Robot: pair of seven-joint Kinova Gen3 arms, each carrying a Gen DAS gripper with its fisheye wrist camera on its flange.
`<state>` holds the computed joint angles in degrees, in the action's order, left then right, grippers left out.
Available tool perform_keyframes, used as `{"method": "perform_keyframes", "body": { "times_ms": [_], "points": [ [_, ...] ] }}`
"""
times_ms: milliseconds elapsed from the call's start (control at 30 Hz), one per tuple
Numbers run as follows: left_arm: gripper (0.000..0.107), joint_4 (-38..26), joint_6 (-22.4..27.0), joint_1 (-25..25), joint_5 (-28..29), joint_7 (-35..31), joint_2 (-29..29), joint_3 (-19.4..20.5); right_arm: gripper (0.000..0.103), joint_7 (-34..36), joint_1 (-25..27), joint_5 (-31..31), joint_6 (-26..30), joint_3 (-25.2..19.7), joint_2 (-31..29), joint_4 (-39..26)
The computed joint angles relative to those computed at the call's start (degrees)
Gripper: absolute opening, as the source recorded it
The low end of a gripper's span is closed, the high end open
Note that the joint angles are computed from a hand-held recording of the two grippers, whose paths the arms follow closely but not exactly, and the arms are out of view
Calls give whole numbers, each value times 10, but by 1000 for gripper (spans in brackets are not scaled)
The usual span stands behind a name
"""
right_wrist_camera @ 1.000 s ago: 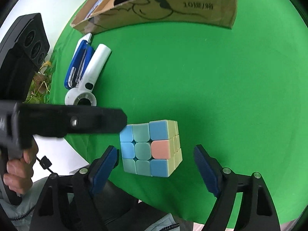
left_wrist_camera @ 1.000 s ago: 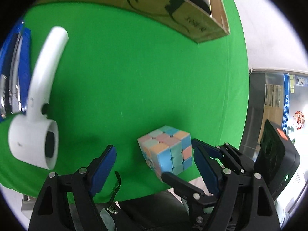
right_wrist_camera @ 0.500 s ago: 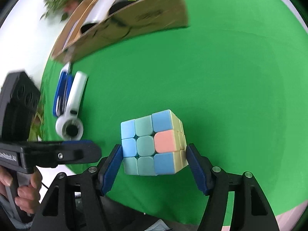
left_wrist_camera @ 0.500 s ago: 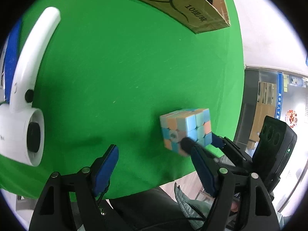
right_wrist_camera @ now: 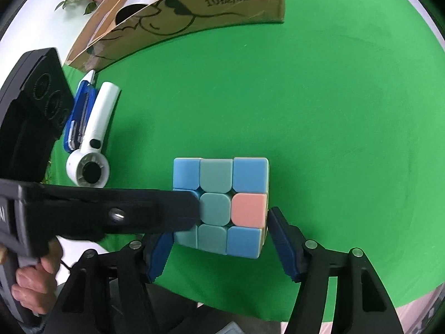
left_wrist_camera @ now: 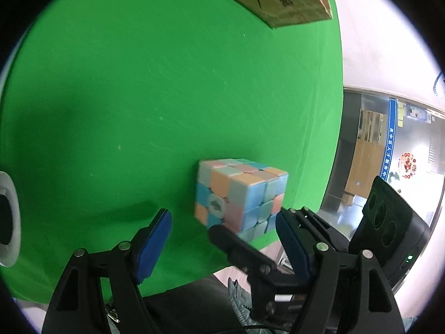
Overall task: Organize rigid objects
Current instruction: 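Lift the cube with the right tool and carry it over the tray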
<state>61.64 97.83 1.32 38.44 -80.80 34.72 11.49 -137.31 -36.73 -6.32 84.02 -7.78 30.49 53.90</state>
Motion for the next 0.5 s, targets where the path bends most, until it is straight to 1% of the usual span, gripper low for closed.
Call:
{"method": "perform_keyframes", "body": {
  "times_ms": [33,167,267,367,400,500],
  "points": [
    [76,2,-1,1,0,0,1,0,61,-2,3,-11,-12,0,-3,10],
    [76,1,4,1,-3,11,8,-2,61,-20,40,-75,-88,-18,-23,66],
    [73,10,-1,-9,8,6,6,-1,61,-24,51,-99,-110,-23,-24,80],
    [73,6,-4,-15,5,-6,2,1,61,-24,47,-94,-103,-23,-21,66],
    [72,12,5,-29,7,-20,-10,-4,61,-24,44,-89,-97,-21,-20,56],
    [72,-7,7,-42,15,-36,-22,-3,61,-24,31,-62,-70,-13,-16,9]
  ]
}}
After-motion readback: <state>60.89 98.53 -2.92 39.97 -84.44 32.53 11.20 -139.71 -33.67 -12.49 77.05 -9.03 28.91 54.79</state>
